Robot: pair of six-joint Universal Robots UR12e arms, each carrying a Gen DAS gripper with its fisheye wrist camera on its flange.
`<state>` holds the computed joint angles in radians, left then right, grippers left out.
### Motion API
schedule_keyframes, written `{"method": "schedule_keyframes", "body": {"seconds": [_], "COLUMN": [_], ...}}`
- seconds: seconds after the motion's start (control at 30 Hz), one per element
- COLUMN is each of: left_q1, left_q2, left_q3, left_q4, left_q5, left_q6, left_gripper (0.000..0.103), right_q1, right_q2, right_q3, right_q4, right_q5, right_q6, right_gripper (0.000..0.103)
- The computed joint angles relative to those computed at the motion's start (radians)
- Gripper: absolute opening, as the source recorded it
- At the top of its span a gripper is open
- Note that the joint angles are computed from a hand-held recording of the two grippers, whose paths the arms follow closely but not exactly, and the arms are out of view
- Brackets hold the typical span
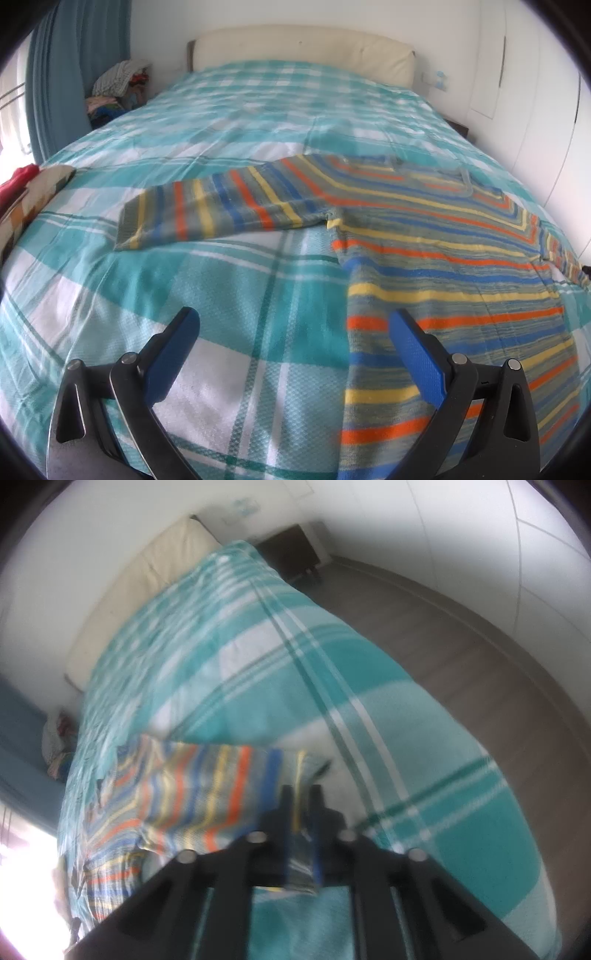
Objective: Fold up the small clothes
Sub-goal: 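Grasp a sleeve cuff with the right tool and lift it, then fold the held sleeve across the sweater body and open the right tool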
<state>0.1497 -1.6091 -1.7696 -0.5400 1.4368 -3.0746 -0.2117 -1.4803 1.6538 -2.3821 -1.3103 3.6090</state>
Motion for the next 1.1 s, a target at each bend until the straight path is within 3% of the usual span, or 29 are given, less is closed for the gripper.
{"method": "schedule_keyframes", "body": {"seconds": [0.03,0.1,0.2,0.27,0.3,0.43,0.5,0.57,0.73,0.9,0.97,1.03,1.1], "left_q1": [-0.002,-0.003,-0.002,-0.003,-0.004,-0.014,-0.011,-0.007,-0.005,-0.007,-0.003,0.003,0.011], "left_q2": [0.001,0.002,0.000,-0.003,-0.005,-0.005,-0.002,-0.001,-0.004,-0.008,-0.010,-0.011,-0.011], "left_q3": [-0.002,-0.004,-0.002,0.001,0.002,-0.002,-0.003,0.000,0.008,0.007,0.009,0.013,0.016], "left_q4": [0.004,0.008,0.000,-0.007,-0.010,0.000,0.004,0.001,-0.002,0.011,0.007,-0.001,-0.010], "left_q5": [0.007,0.016,0.010,0.008,0.010,0.044,0.036,0.021,0.007,0.041,0.046,0.043,0.032], "left_q6": [0.004,0.009,0.000,-0.003,-0.001,0.017,0.016,0.008,0.006,0.011,0.001,-0.014,-0.032], "left_gripper": [0.102,0.102,0.102,0.102,0.102,0.102,0.102,0.102,0.102,0.102,0.102,0.102,0.102], "right_q1": [-0.005,-0.011,-0.010,-0.009,0.001,0.073,0.110,0.150,0.241,0.332,0.345,0.352,0.352], "right_q2": [-0.007,-0.016,-0.019,-0.017,-0.008,0.022,0.031,0.046,0.123,0.261,0.314,0.356,0.365], "right_q3": [0.019,0.051,0.068,0.071,0.054,-0.033,-0.073,-0.126,-0.301,-0.505,-0.554,-0.583,-0.563], "right_q4": [-0.018,-0.070,-0.094,-0.098,-0.065,0.064,0.065,0.041,0.000,0.047,0.059,0.089,0.043], "right_q5": [0.016,0.037,0.071,0.099,0.089,-0.149,-0.240,-0.279,-0.159,-0.014,0.109,0.204,0.256], "right_q6": [0.020,0.071,0.074,0.049,0.025,0.001,-0.016,-0.066,-0.203,-0.277,-0.274,-0.243,-0.190], "right_gripper": [0.050,0.053,0.053,0.036,0.007,0.006,0.006,0.006,0.006,0.008,0.020,0.066,0.068]}}
